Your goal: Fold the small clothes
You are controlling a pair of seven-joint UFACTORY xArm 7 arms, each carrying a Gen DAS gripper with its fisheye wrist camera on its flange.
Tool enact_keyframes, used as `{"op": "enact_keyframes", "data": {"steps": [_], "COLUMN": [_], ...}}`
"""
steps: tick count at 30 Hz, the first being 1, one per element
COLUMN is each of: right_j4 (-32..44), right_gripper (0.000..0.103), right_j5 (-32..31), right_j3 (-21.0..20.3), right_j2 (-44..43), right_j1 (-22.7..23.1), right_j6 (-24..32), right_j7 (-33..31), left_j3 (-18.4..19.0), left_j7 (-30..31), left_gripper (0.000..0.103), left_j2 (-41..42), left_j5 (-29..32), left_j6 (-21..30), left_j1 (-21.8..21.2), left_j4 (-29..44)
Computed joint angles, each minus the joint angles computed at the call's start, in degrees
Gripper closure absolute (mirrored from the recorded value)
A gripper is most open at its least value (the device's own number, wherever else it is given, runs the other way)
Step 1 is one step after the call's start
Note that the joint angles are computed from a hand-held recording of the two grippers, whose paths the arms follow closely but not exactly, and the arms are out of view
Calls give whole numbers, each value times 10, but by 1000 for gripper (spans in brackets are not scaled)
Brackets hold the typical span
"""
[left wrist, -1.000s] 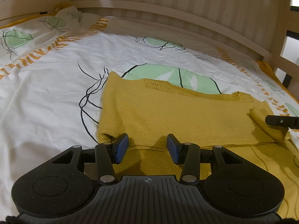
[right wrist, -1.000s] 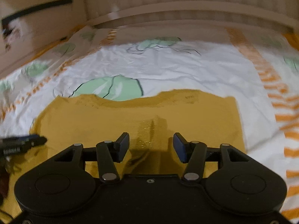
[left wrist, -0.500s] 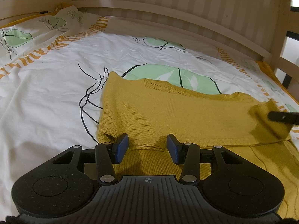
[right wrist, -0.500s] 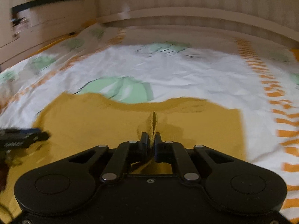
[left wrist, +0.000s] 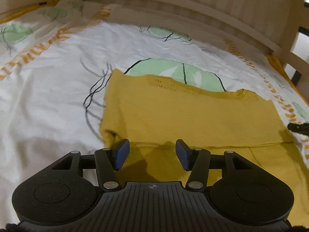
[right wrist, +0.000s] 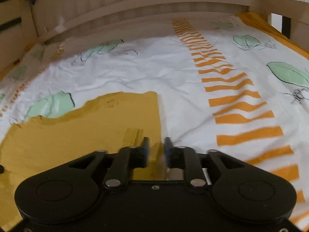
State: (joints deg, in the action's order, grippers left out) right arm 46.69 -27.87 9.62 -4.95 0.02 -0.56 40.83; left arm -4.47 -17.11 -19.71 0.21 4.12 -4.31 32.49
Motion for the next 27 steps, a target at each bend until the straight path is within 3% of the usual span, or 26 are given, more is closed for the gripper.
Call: {"op": "enact_keyframes", "data": {"steps": [3,7,10,14,23,27], "right_j4": [-55,-116,-157,-209,-305,-338], "right_gripper": [41,26,19,0,0,0], "right_j5": [129,196,230,277,349,363], "right_j3": [-83,-126,-146,-157,-116,-88], "right_j2": [-59,-141,-202,-283,-465,-536], "right_j1": [102,164,197,229,228,208], "right_j6": [-12,-14,-9,2,116,178], "right_j7": [-121,-176,-202,-219,-237,-222], "left_j3": [-12,-9,-9,-7,-3,-18], "left_j7": [-14,-12,-13,-9,20,15], "left_gripper": [51,50,42,37,21,21], "left_j2": [-64,-153,-219,-306,-458,-507], "left_j5": [6,12,11,8,-15,-22], "left_j6": [32,91,139,206,345,381], "left_j1": [13,8,4,-7,-56,-68], "left_j4": [-26,-55,-73,-94,-138,-163]}}
